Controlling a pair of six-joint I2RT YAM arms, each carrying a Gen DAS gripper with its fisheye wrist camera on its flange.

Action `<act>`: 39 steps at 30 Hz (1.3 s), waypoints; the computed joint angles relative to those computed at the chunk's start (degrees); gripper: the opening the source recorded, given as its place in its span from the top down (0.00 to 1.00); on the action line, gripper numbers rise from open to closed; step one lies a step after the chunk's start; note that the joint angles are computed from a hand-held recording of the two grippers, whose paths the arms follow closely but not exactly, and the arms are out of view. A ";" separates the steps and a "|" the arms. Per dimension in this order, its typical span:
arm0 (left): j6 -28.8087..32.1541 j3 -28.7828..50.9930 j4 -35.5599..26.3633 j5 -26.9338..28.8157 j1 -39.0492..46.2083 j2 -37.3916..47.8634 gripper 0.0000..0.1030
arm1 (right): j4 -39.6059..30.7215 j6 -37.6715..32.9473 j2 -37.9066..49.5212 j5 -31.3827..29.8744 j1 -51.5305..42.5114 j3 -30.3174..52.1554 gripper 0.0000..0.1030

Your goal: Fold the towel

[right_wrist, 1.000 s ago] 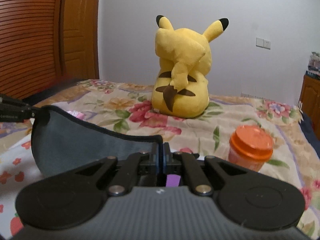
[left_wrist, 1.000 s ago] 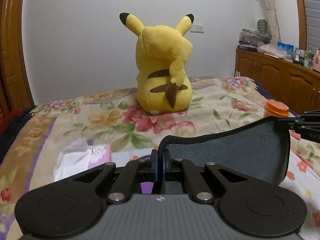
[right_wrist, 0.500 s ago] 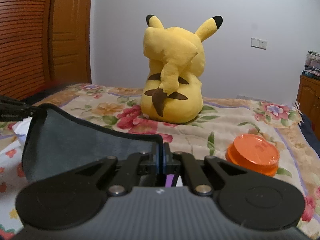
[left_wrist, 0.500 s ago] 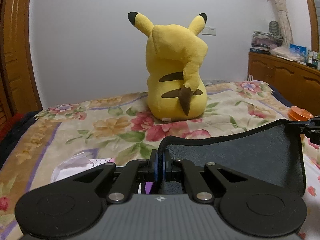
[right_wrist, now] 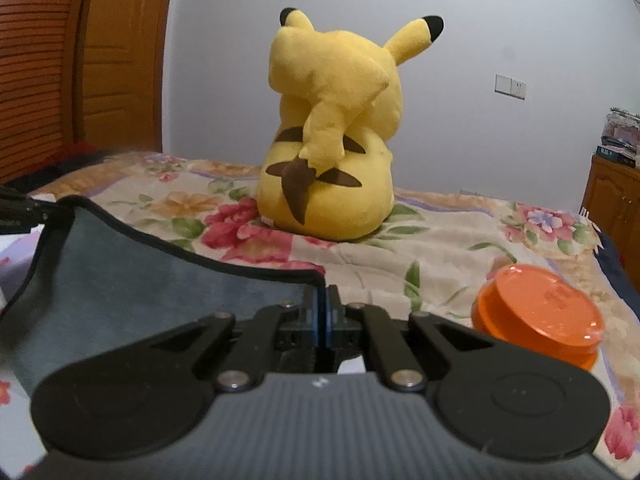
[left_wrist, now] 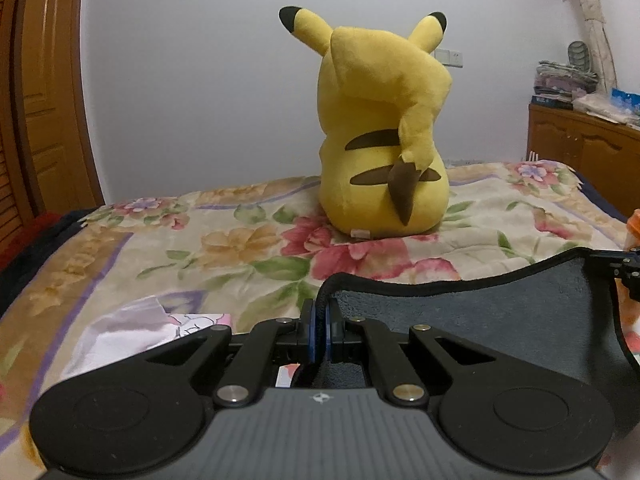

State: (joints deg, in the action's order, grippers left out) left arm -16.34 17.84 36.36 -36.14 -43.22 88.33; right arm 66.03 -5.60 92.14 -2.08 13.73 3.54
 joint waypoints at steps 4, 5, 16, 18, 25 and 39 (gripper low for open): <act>0.93 1.87 3.59 1.46 1.57 6.06 0.92 | 5.45 -0.70 7.18 0.73 0.35 1.21 0.96; 0.96 2.41 3.92 1.85 2.02 7.18 0.92 | 6.65 -0.67 9.05 0.68 0.18 1.59 0.96; -0.20 6.05 2.28 4.56 4.99 14.21 0.86 | 8.44 -0.61 18.83 1.85 0.71 5.69 0.95; -0.08 6.74 0.59 3.64 4.63 14.65 0.74 | 7.43 -0.45 19.02 2.10 0.83 6.21 0.94; -1.84 5.04 1.91 4.07 3.52 13.97 0.40 | 6.39 2.40 18.50 1.07 -0.19 5.42 0.55; -7.82 2.56 -12.48 -2.15 -7.23 0.11 0.13 | -5.77 6.22 -2.24 1.54 1.48 -3.02 0.25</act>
